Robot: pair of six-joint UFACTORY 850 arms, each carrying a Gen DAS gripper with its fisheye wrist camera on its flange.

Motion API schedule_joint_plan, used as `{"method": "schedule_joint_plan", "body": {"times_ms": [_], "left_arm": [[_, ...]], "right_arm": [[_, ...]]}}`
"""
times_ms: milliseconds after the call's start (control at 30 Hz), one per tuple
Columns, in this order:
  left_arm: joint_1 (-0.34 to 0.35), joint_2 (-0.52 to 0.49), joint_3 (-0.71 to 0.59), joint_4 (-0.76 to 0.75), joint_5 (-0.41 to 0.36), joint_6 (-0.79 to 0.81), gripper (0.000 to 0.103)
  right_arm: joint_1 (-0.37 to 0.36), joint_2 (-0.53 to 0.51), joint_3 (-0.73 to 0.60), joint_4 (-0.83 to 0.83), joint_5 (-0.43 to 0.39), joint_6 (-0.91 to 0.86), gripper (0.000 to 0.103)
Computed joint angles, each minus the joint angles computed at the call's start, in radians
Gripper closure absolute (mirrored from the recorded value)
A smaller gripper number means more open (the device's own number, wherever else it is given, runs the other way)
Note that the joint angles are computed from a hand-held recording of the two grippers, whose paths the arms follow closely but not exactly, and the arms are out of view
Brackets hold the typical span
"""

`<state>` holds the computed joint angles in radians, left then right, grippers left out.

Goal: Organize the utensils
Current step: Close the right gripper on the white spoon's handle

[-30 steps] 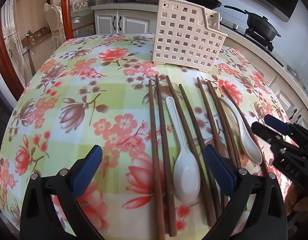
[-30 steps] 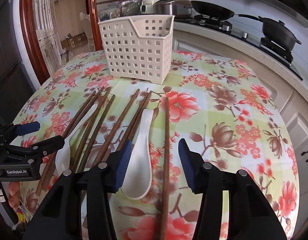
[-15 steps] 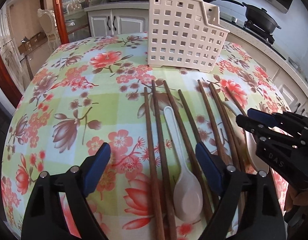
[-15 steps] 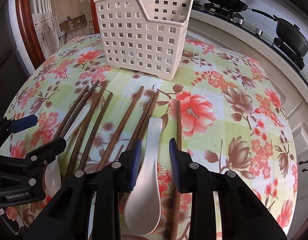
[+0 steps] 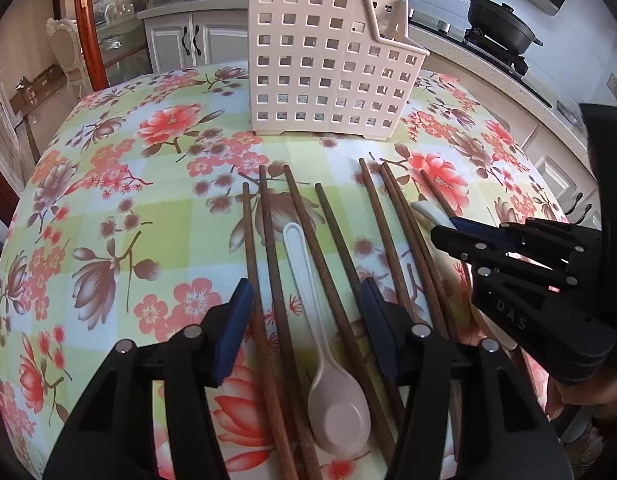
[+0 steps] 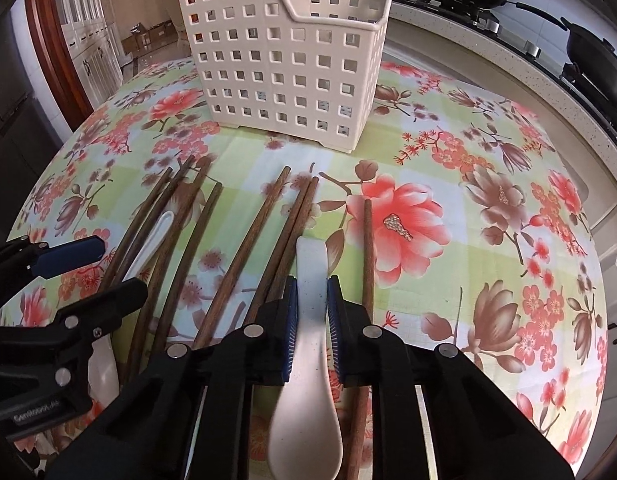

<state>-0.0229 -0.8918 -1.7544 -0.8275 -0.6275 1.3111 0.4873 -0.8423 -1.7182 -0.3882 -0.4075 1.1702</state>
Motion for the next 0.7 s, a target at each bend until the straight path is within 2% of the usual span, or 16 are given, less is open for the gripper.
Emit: {"method": "schedule_joint_plan", "body": {"times_ms": [133, 200, 367, 700], "left_arm": [[-0.012, -0.007, -0.015, 0.035, -0.006, -0.023, 0.064], [-0.02, -0.007, -0.014, 0.055, -0.004, -0.031, 0.075], [-0.025, 0.0, 0.005, 0.078, 0.025, -0.039, 0.085], [-0.034, -0.006, -0.009, 0.142, 0.053, -0.097, 0.084]], "right_arm": [[-0.001, 0.026, 0.04, -0.058, 0.039, 0.074, 0.086], [0.0, 0.032, 0.048, -0.074, 0.051, 0.092, 0.086], [0.005, 0.05, 0.078, -0.12, 0.088, 0.141, 0.086], [0.002, 0.075, 0.126, -0.203, 0.136, 0.238, 0.086]]}}
